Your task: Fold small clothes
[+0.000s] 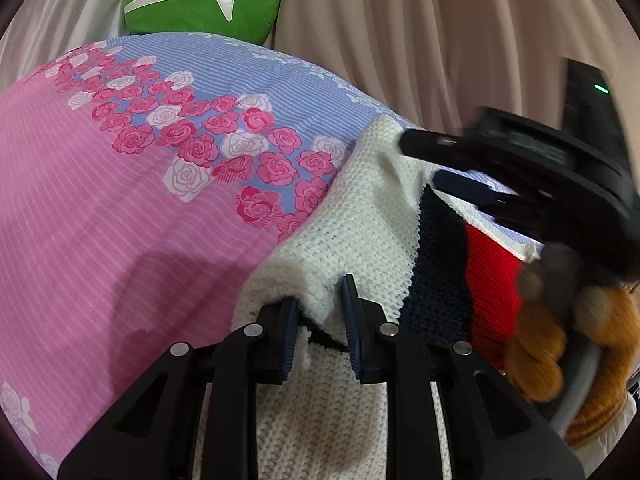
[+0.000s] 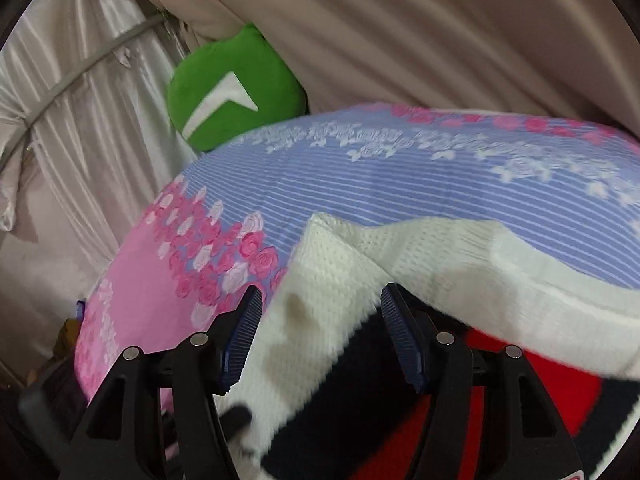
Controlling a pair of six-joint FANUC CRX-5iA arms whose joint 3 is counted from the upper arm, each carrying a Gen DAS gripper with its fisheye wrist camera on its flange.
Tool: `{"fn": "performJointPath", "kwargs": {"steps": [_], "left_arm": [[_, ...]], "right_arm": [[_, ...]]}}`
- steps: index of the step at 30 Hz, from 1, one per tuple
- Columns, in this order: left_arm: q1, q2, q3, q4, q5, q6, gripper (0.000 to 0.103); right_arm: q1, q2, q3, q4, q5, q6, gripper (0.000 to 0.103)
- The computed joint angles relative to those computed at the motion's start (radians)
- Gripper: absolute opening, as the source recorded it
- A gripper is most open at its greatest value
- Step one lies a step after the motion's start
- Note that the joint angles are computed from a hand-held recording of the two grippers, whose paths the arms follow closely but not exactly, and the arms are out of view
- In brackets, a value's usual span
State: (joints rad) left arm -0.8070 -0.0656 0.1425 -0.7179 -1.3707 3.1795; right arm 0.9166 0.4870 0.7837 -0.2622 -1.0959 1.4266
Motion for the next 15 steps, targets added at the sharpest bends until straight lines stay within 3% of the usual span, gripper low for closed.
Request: {"fn": "performJointPath", "kwargs": {"steps": [1,3,4,8,13,15], "left_arm": [[0.001,0.0,0.0,0.001,0.0,-0.001,0.021],[0.0,0.001,0.0,0.0,0.0,0.002,0.021],[-0.002,0.001,0.0,-0.002,0.0,0.005,0.021],[-0.008,0.004,0.001,-0.01,-0.004,0.014,0.021],[-0.014,0.008,0.004,-0.014,-0.013,0.016,0.021],[-0.014,0.01,0.006,-0.014,-0.016,0.013,0.021]], "right_arm": [[0.01,0.043,0.058,0.024,-0.042,-0.019,0.06],[0.02,0.096,0.139,0.052,-0.099,-0.018,0.022],[0.022,0.097,0.146,0.053,-0.101,-0.013,0.01],[0.028,0.091,0.169,0.045,-0.038,0.009,0.005],[0.044,0.259,0.37,0.107,-0.15,-0.028,0.003],[0.023,0.261,0.373,0.049,-0.131,-0.029,0.002]]}}
